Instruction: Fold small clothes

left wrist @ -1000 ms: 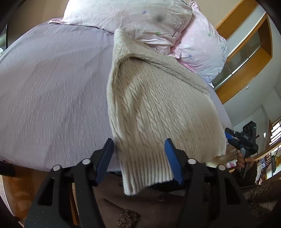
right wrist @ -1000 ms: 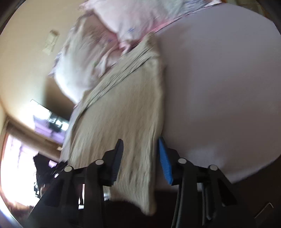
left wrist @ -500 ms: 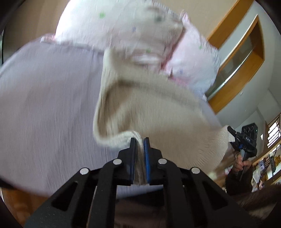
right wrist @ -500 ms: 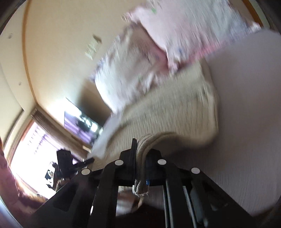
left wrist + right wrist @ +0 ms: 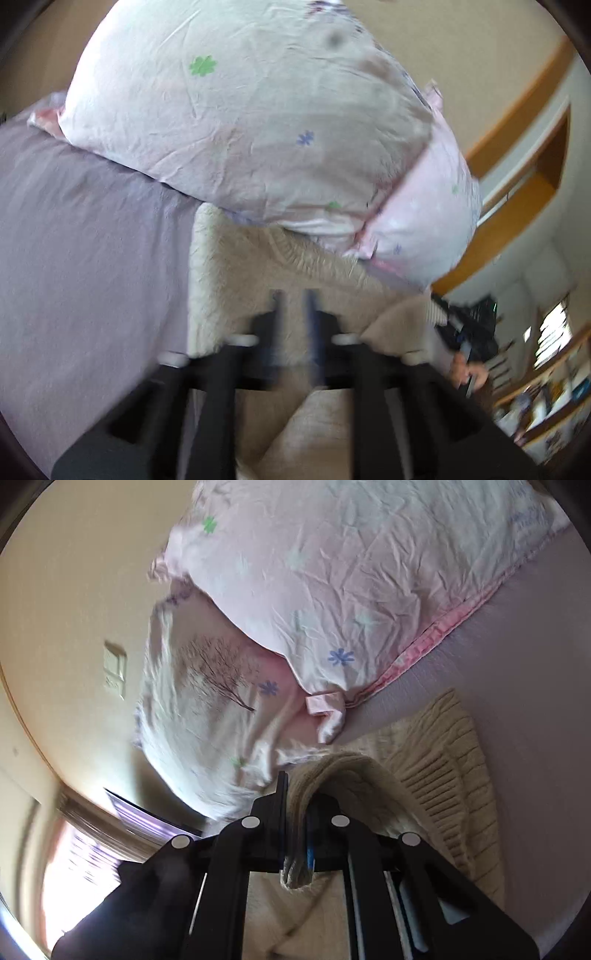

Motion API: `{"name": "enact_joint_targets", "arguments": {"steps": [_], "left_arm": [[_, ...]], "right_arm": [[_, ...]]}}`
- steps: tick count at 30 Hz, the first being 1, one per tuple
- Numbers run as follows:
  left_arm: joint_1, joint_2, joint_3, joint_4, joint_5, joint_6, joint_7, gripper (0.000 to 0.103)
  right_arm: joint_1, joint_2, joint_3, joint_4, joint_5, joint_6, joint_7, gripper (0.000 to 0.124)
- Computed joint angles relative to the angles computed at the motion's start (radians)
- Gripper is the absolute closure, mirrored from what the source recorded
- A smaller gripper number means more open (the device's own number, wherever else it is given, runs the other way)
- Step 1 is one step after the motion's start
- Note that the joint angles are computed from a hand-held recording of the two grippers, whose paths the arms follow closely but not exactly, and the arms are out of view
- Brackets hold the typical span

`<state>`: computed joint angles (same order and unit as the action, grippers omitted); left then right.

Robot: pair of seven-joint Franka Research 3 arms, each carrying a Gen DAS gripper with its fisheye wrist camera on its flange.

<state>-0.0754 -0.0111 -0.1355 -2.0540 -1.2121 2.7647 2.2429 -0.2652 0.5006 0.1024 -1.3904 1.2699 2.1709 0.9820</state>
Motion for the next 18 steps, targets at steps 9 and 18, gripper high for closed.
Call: {"name": "enact_joint_targets", "arguments": {"steps": [9,18], "left_arm": [[-0.090,-0.299,-0.111,-0.335,0.425,0.140,0.156,0.042],[-0.172,-0.201,-0.161,-0.313,0.767,0.021,0.117,0.051]], "right_arm": [[-0.010,0.039,0.008,0.011,0.023,-0.019,-0.009,0.116],[-0.028,0.038,0.022,-0.011,0.051,-0.030,-0.012,0.115]]}}
